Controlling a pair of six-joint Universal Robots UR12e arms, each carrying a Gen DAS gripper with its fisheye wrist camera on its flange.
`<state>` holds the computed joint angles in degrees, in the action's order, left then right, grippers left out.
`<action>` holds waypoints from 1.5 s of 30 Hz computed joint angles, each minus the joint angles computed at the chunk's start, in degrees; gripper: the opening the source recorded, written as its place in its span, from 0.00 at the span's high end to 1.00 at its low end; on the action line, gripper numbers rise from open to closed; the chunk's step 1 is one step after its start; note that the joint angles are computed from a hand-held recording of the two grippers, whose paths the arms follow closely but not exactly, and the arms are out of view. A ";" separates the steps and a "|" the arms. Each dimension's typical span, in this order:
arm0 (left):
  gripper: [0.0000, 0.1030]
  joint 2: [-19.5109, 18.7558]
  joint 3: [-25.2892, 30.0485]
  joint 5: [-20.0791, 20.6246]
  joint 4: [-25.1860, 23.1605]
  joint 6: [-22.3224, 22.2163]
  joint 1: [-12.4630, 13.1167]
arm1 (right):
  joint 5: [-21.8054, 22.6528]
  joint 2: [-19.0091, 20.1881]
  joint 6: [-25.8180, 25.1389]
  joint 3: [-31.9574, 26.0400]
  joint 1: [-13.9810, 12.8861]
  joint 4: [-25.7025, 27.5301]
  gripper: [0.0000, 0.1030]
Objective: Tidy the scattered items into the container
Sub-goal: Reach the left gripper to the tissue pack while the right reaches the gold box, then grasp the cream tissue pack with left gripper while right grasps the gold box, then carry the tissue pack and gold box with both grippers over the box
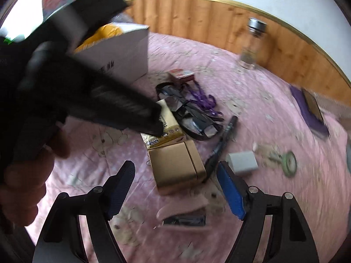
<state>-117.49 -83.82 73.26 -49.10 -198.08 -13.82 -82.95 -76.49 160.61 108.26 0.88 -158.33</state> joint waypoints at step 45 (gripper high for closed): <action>0.68 15.15 -15.94 2.35 17.94 5.55 3.28 | 13.81 -6.75 16.92 3.87 0.14 -3.21 0.50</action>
<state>-102.34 -99.77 75.61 -31.15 -192.53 -10.54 -69.14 -83.23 177.53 112.13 1.02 -161.54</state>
